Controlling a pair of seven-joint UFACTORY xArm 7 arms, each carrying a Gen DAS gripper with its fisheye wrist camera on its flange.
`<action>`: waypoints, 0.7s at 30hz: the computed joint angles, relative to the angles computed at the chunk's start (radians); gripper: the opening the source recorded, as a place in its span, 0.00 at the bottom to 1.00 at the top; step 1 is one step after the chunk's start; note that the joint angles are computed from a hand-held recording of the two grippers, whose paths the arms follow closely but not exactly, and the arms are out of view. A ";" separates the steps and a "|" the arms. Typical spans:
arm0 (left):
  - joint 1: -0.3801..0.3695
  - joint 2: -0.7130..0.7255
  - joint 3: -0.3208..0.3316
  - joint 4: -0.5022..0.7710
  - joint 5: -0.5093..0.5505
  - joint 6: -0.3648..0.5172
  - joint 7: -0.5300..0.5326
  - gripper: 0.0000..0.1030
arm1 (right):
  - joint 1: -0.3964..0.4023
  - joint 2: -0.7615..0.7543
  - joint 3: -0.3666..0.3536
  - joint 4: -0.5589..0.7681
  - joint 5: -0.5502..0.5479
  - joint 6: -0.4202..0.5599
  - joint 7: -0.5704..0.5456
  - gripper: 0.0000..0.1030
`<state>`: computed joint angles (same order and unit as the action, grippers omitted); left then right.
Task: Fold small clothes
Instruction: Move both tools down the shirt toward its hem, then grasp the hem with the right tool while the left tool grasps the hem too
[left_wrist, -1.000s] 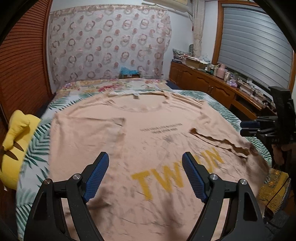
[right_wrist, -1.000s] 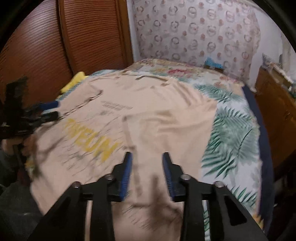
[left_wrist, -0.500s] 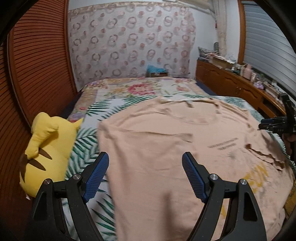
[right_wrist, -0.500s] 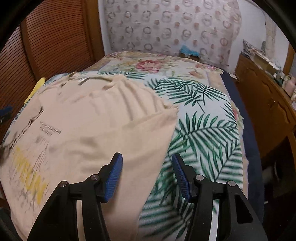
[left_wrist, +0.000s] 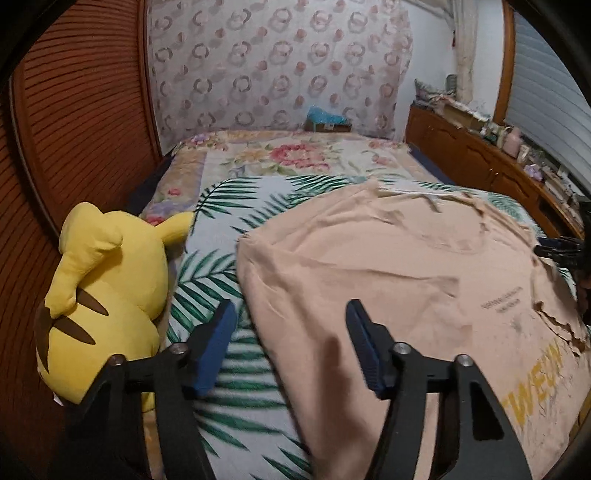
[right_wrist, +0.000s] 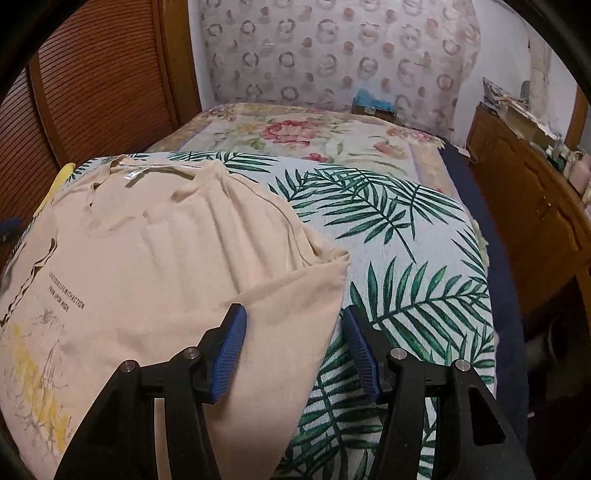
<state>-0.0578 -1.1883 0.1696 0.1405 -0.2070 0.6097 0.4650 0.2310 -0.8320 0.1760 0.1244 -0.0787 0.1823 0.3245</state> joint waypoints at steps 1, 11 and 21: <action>-0.005 0.043 0.001 0.013 0.001 -0.023 0.003 0.53 | 0.003 -0.002 -0.001 -0.001 0.000 -0.001 -0.001 0.56; -0.043 0.315 0.020 0.111 -0.017 -0.140 0.028 0.49 | 0.064 0.074 -0.148 -0.018 0.023 -0.136 -0.167 0.34; -0.075 0.420 0.048 0.172 -0.072 -0.154 0.094 0.49 | 0.007 0.069 -0.112 -0.016 0.080 -0.129 -0.171 0.06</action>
